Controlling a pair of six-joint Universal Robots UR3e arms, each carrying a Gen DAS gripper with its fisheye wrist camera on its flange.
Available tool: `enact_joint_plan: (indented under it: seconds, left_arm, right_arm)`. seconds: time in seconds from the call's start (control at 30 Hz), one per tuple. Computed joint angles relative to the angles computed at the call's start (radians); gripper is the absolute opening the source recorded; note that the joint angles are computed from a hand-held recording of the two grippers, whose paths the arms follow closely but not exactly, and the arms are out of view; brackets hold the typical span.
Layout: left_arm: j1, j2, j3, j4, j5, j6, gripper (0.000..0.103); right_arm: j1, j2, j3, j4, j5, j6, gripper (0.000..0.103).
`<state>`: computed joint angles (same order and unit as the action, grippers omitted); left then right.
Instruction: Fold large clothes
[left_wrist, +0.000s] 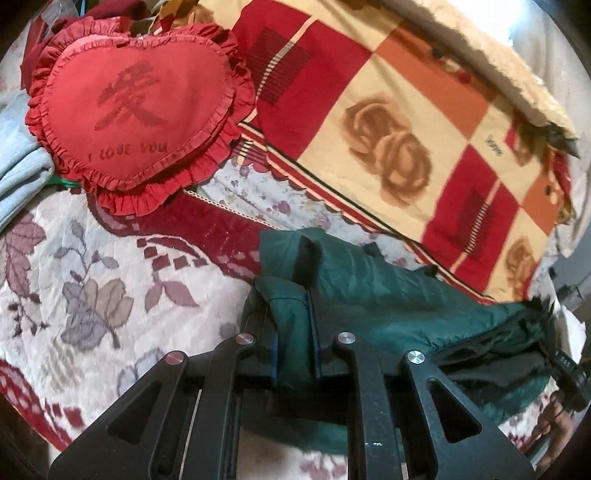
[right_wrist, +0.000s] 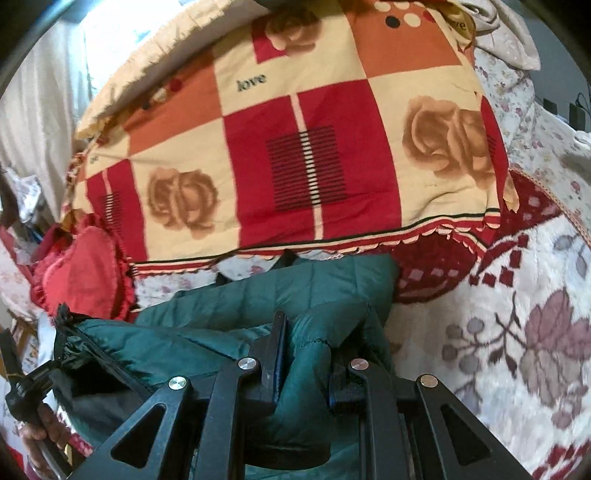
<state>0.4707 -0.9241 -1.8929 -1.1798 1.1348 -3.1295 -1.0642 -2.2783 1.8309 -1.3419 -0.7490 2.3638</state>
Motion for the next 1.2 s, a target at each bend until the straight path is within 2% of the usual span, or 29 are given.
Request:
enact_joint_plan:
  seconds: [0.03, 0.13, 0.3, 0.5, 0.67, 0.8, 0.9, 1.0, 1.03, 1.1, 1.13, 1.2]
  left_arm:
    - [-0.03, -0.055, 0.005, 0.048, 0.024, -0.029, 0.012]
    - [-0.096, -0.19, 0.017, 0.161, 0.078, -0.095, 0.012]
    - [-0.198, -0.383, 0.04, 0.325, 0.182, -0.161, 0.012]
    - [-0.261, -0.529, 0.062, 0.44, 0.251, -0.197, 0.012]
    - [-0.287, -0.574, 0.051, 0.504, 0.278, -0.211, 0.013]
    - [-0.229, -0.559, 0.02, 0.515, 0.179, -0.245, 0.015]
    - [-0.163, -0.537, 0.021, 0.466, 0.071, -0.218, 0.017]
    - [-0.115, -0.507, 0.034, 0.397, -0.002, -0.182, 0.019]
    - [-0.095, -0.492, 0.037, 0.369, -0.031, -0.174, 0.021]
    - [-0.06, -0.462, 0.036, 0.327, -0.081, -0.161, 0.026]
    - [-0.041, -0.442, 0.031, 0.31, -0.109, -0.156, 0.033]
    - [-0.011, -0.4, 0.009, 0.313, -0.144, -0.157, 0.05]
  right_arm:
    - [0.063, 0.046, 0.027, -0.136, -0.027, 0.093, 0.015]
    - [0.207, 0.185, 0.055, -0.407, -0.104, 0.274, 0.015]
    - [0.381, 0.388, 0.044, -0.7, -0.22, 0.465, 0.015]
    - [0.464, 0.568, 0.039, -0.875, -0.282, 0.571, 0.015]
    - [0.476, 0.595, 0.073, -0.942, -0.282, 0.584, 0.018]
    - [0.421, 0.561, 0.088, -0.905, -0.197, 0.557, 0.027]
    - [0.381, 0.489, 0.11, -0.883, -0.152, 0.514, 0.033]
    - [0.361, 0.436, 0.105, -0.835, -0.131, 0.487, 0.045]
    - [0.354, 0.424, 0.102, -0.821, -0.122, 0.482, 0.052]
    - [0.33, 0.387, 0.095, -0.807, -0.111, 0.494, 0.063]
    - [0.318, 0.365, 0.102, -0.827, -0.115, 0.514, 0.071]
    - [0.275, 0.318, 0.099, -0.799, -0.082, 0.511, 0.071]
